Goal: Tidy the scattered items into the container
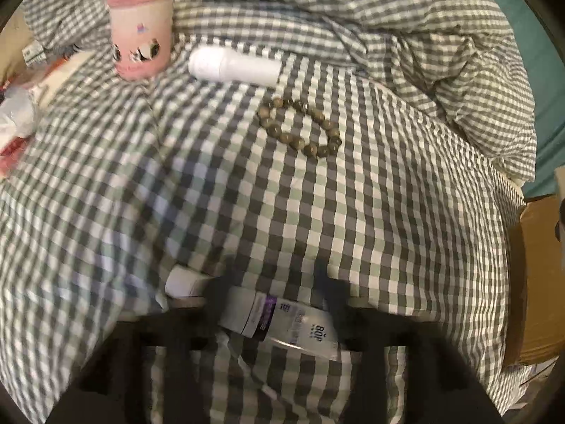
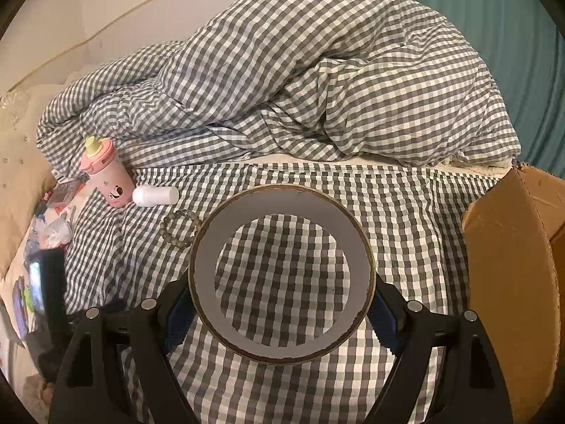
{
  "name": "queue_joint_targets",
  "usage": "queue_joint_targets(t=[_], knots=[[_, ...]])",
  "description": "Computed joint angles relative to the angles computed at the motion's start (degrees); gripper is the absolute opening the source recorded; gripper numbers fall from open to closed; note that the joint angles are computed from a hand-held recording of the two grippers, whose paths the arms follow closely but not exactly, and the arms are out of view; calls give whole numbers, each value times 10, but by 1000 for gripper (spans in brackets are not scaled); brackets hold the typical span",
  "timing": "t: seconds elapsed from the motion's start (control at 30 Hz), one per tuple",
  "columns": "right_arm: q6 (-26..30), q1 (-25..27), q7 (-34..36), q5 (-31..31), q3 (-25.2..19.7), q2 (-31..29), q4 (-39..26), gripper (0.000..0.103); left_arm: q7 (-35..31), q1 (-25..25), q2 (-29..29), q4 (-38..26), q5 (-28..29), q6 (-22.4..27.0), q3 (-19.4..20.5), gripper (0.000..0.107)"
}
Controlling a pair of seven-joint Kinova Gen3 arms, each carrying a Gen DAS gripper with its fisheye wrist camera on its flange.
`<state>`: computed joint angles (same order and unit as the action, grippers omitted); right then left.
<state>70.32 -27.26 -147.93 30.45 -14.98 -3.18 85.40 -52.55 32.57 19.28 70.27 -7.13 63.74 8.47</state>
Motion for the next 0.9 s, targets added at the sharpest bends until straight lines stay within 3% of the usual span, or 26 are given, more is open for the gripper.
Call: queue_joint_targets(t=[0.03,0.2,0.27,0.4,0.47,0.53,0.6,0.63,0.67,0.7,0.77,0.9], knots=[[-1,1,1,-2,1,-1,1,82,14,12,-3,-7,-14,12,-9,77],[1,1,-2,1,-3,-4,1,82,67,48,-14,-14,-77,32,-11,78],[2,1,-2,2,-4,-5,1,82,78,48,-11,-18,-91,37,-1,85],[3,1,0,0,-5,-6,2,82,118,66,33,-51,-81,100,-25,85],[4,2,1,-1,-5,-6,3,82,125,47,41,-36,-63,86,-10,85],[5,3,4,-3,-3,-7,4,82,134,65,42,-19,-83,65,-22,85],[7,5,3,-4,-3,-8,5,82,125,69,40,-18,-96,58,-18,74],[6,6,5,-6,-3,-9,6,82,113,65,36,-18,-94,55,-16,53],[7,7,4,-6,-3,-9,6,82,98,58,30,-15,-84,47,-15,19],[7,7,3,-7,-3,-9,5,82,79,40,21,-8,-64,32,-6,10],[6,8,3,-9,-4,-11,5,82,55,21,12,-10,-45,24,4,7],[16,3,-1,0,-13,-15,0,82,49,29,-23,-3,-57,10,-3,7]])
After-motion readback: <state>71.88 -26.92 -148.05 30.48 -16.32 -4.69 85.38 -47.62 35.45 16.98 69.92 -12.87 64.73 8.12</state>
